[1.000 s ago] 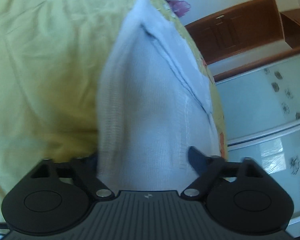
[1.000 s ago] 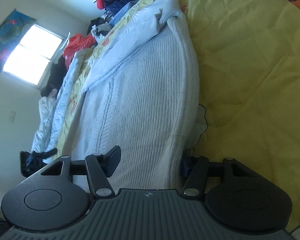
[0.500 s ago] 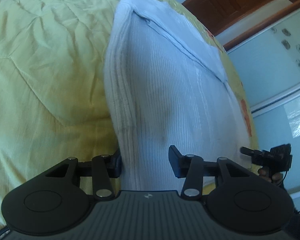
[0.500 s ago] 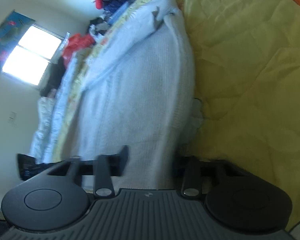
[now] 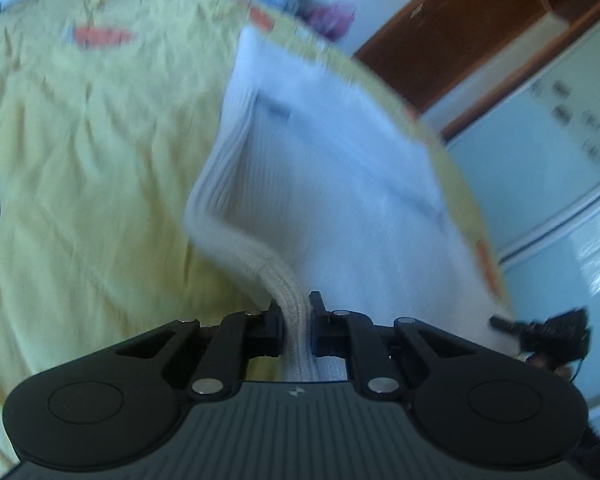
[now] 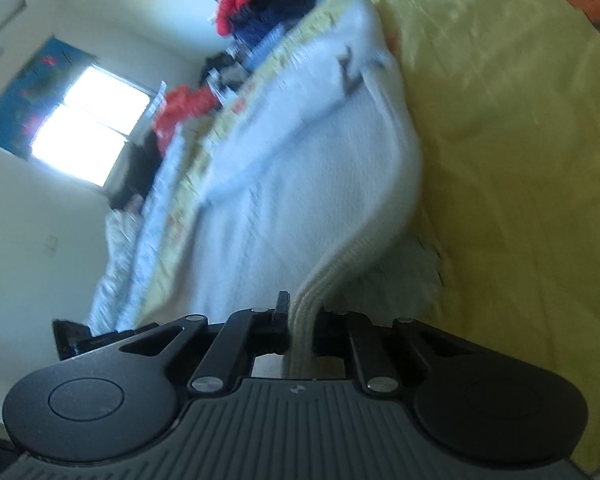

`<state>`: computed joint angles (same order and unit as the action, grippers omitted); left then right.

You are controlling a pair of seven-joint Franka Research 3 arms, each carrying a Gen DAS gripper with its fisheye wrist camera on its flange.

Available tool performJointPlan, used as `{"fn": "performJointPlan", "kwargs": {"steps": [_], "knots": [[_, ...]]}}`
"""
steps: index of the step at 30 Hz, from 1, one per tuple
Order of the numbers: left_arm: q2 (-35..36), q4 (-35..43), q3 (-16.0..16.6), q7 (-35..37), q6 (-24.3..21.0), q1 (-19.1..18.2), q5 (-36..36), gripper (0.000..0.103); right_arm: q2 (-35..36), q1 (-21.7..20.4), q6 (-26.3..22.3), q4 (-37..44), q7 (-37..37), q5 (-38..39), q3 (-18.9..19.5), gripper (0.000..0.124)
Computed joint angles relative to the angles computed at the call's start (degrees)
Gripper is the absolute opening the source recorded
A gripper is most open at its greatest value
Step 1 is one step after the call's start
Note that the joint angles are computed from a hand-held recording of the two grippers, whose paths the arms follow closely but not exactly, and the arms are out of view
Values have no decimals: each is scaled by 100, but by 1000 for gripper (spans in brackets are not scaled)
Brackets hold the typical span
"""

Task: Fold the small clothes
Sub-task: 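Grasp the sweater hem with both grippers, then lift the hem with both grippers and fold it toward the collar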

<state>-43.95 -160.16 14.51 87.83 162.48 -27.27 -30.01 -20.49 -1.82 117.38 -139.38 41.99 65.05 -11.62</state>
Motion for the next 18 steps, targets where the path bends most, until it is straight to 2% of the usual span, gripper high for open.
{"fn": "performJointPlan", "kwargs": {"steps": [4,6,10,14,16,18], "knots": [[401,416,456,364,565,-470,-219,12,354,100,-39,427,-208,705,-70,13],[864,807,736,562,850,-846,-357,12,633,122,-65,737,-297,1091,-55,13],[1587,1623,1390,1130,1076,-1513,-762,11,1319,115,-20,1527,-374,1673,111,13],[2363,2621,2190,1919,1066,-2327,-1574,11,2165,26,132,2552,-208,1961,379,13],[2966,3324,2680,2400,841,-2714,-2150,11,2661,-41,235,3175,-49,2088,552,13],[3670,4039,2989,2744,498,-2829,-2750,11,3245,-105,416,3945,215,2108,739,13]]}}
